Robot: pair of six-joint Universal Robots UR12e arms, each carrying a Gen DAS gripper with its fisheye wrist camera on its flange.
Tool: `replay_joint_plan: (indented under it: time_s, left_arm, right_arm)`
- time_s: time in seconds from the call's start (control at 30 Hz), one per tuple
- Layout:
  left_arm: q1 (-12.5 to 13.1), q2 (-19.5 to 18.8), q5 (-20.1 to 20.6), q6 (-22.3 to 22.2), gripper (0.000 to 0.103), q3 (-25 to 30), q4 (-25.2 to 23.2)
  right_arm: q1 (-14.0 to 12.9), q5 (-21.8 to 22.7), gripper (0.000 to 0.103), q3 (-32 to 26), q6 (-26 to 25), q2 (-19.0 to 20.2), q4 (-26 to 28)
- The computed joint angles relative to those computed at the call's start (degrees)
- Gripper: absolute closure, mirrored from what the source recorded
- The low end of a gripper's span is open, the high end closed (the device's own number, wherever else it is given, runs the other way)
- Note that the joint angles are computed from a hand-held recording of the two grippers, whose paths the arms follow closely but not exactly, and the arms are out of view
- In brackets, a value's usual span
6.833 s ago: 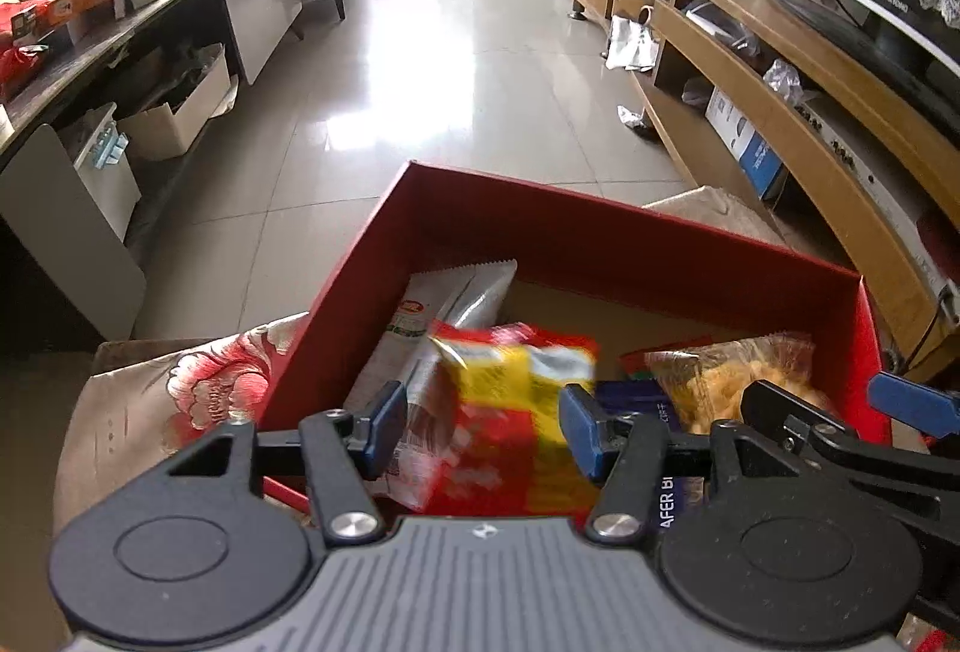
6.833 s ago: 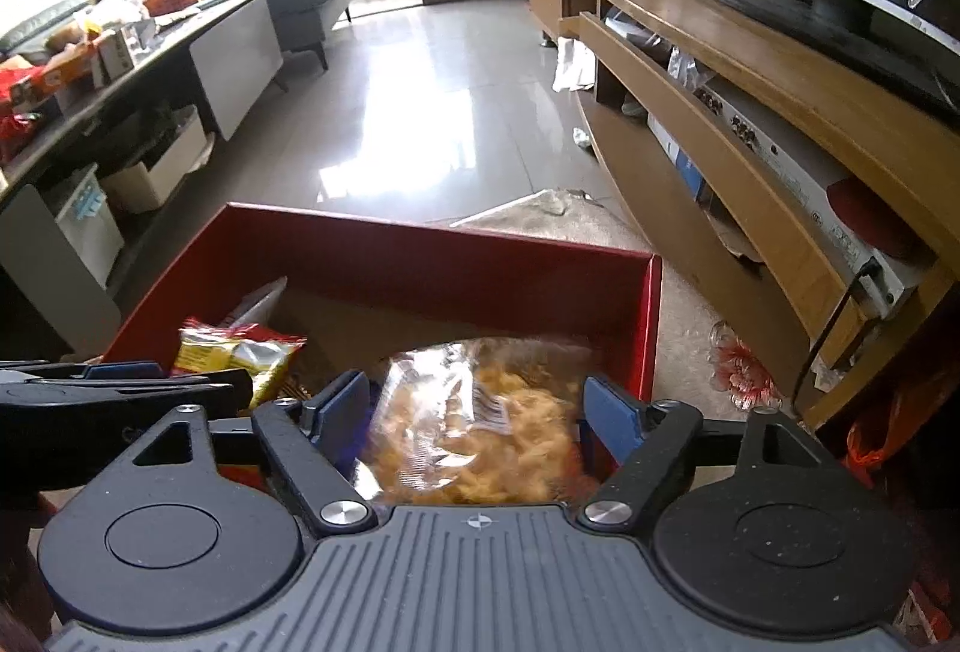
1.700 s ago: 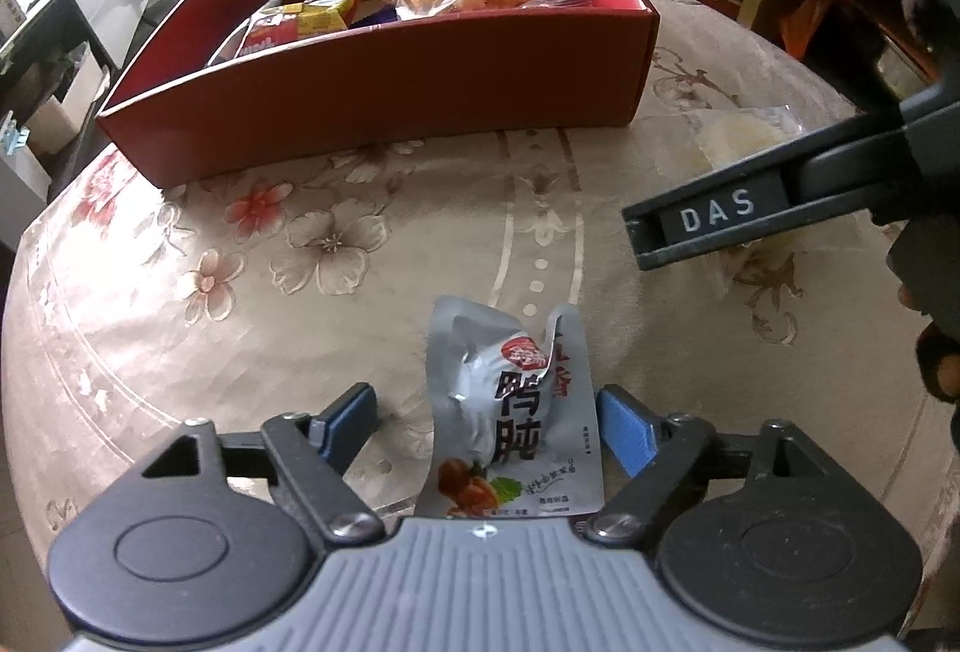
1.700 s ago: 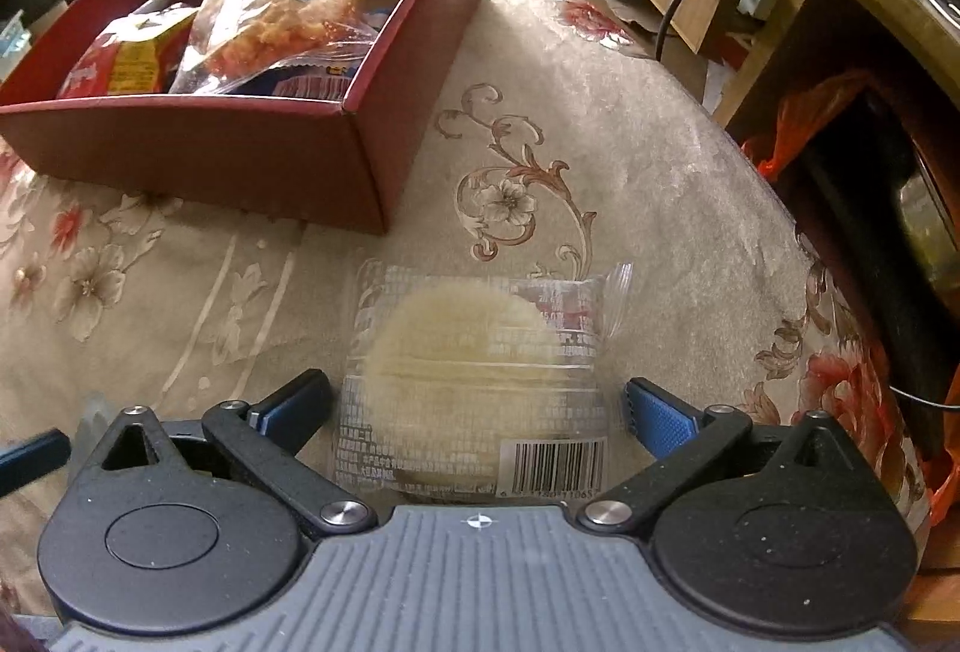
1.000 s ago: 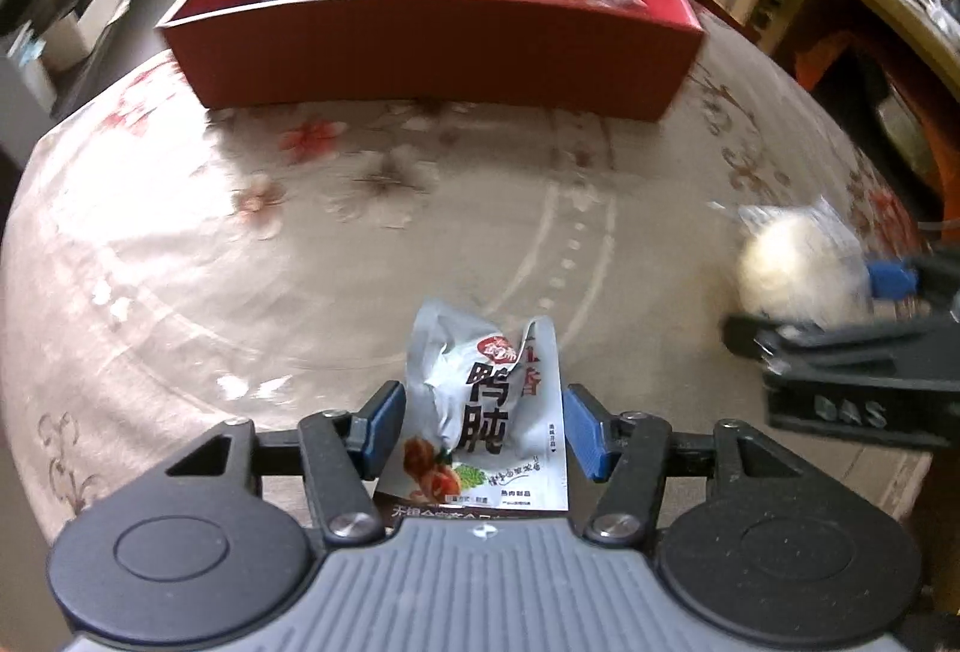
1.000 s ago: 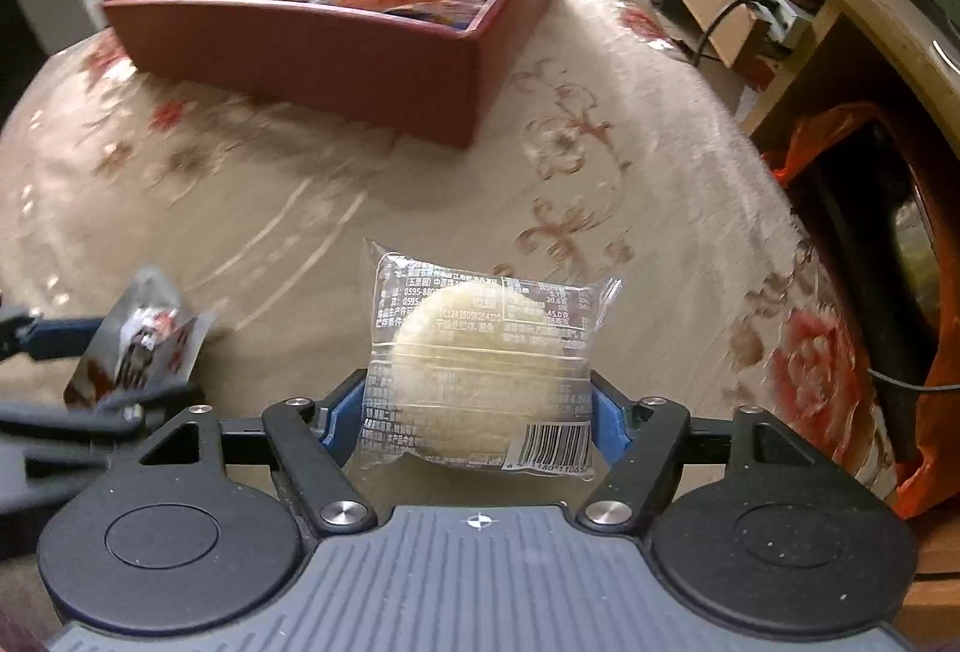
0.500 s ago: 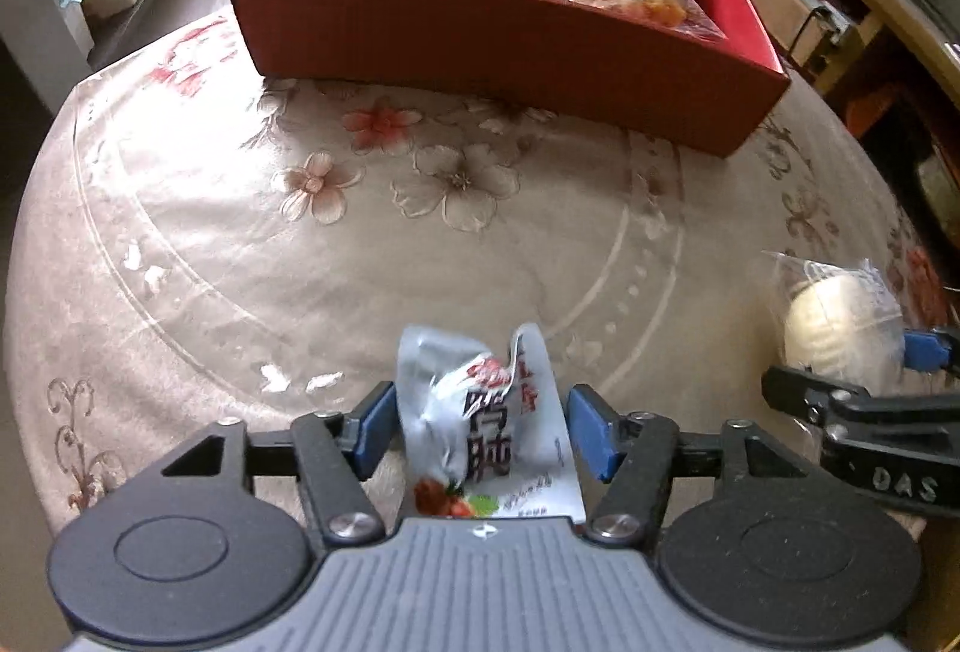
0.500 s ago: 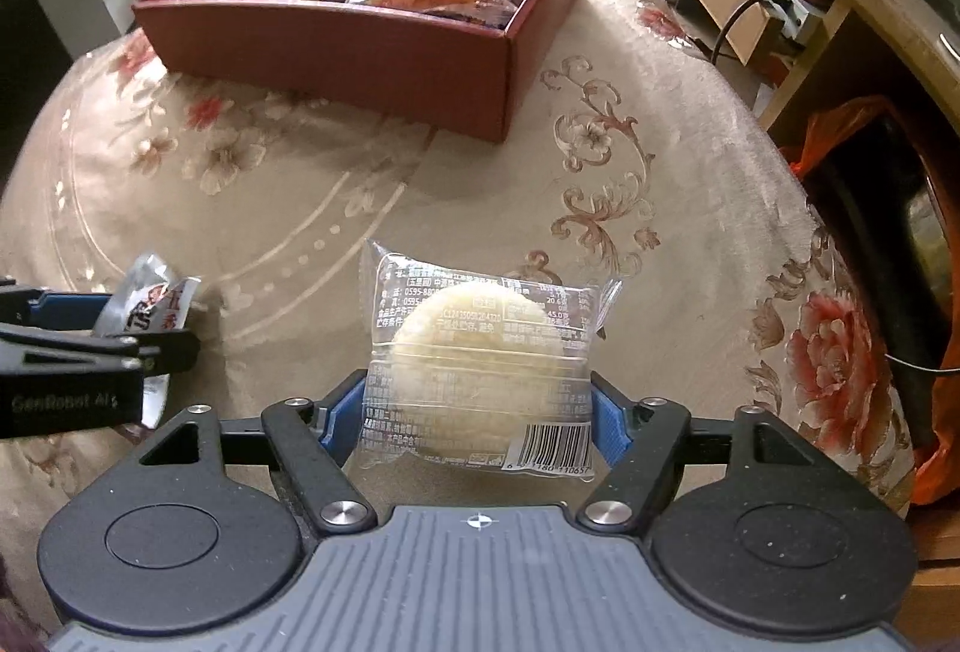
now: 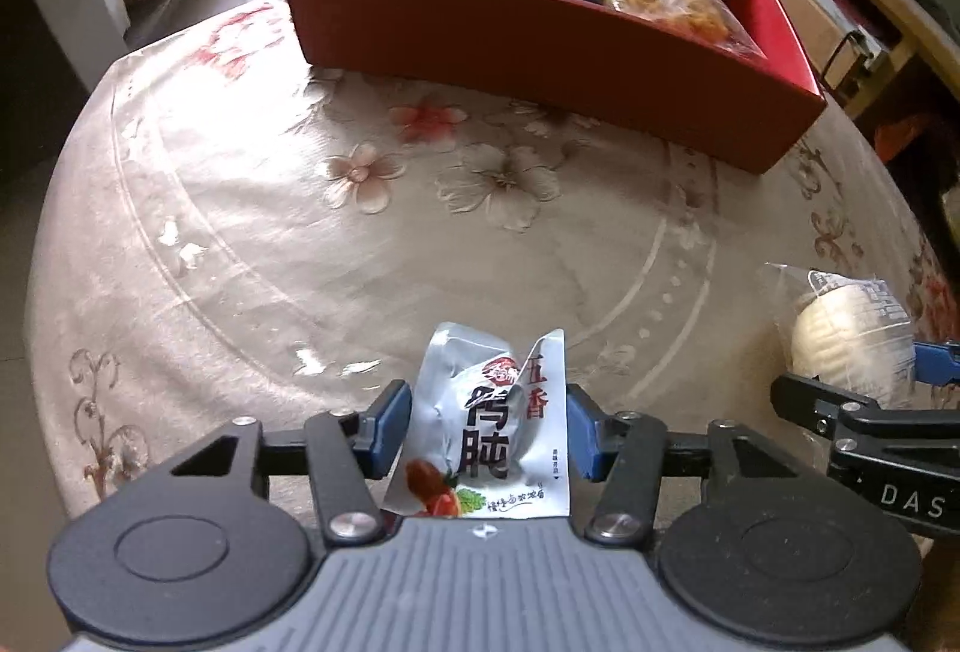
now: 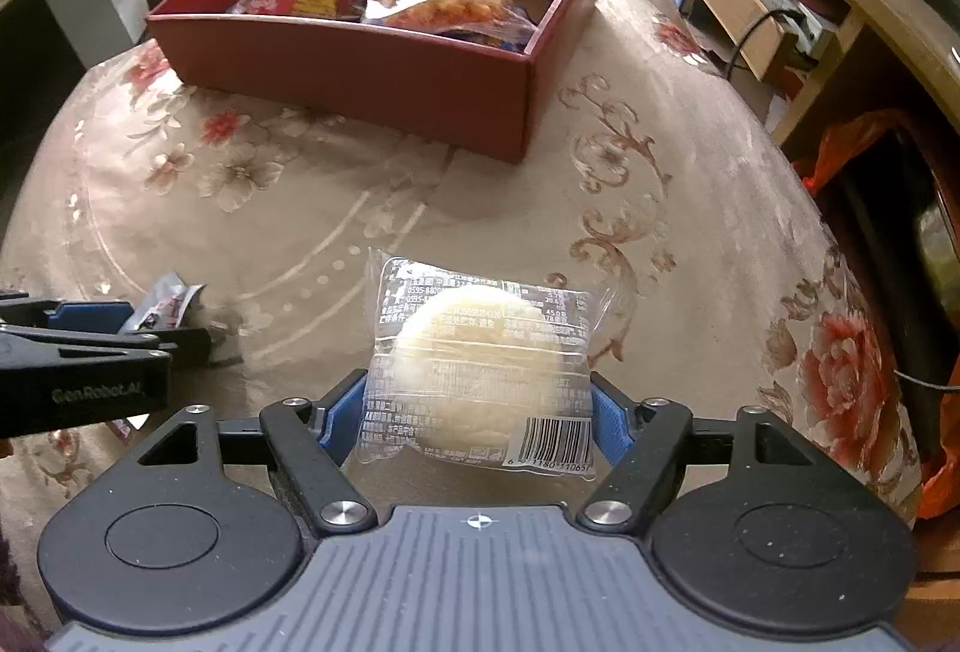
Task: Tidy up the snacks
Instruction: 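Lift both held packets and carry them over the red box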
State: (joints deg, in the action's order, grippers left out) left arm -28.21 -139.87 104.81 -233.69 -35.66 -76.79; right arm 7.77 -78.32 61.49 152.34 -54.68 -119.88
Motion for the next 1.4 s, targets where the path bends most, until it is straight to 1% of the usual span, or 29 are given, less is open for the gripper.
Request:
replay_joint_plan:
  time_s: [0.23,0.37,0.5,0.6,0.73,0.97,1.17,1.3,1.4]
  left_arm:
    - [0.3,1.2,-0.7,-0.9,0.05,-2.2,2.3]
    - [0.2,2.0,0.1,-0.7,0.05,-3.3,3.7]
    - [0.2,2.1,0.0,-0.8,0.05,-3.3,3.8]
    - [-0.1,2.0,1.3,-0.3,0.05,-2.9,3.2]
    - [-0.5,2.6,3.0,-0.2,0.05,-3.7,3.9]
    - [-1.0,4.3,4.4,0.2,0.05,-6.4,6.4]
    - [-1.9,6.2,7.4,-0.1,0.05,-9.0,8.3]
    - [-2.5,7.6,9.1,-1.5,0.05,-11.0,8.2]
    - [-2.8,8.2,10.1,-2.0,0.05,-11.7,7.9]
  right_arm:
    - [0.6,0.1,0.024,-0.1,-1.1,0.0,-0.2]
    - [0.7,0.4,0.024,-0.1,-1.2,0.0,-0.4]
    - [0.7,0.8,0.024,0.2,-1.1,-0.2,-1.2]
    - [0.6,1.3,0.024,0.4,-0.6,-0.3,-1.7]
    - [0.6,1.9,0.024,1.0,-0.3,-0.7,-2.6]
    - [0.4,1.8,0.024,4.6,1.0,-2.9,-6.5]
    - [0.0,3.0,0.024,7.6,3.5,-4.9,-10.1]
    - [-0.1,3.5,0.024,10.1,3.8,-6.4,-12.4]
    - [-0.4,4.8,0.024,12.2,4.2,-7.8,-14.6]
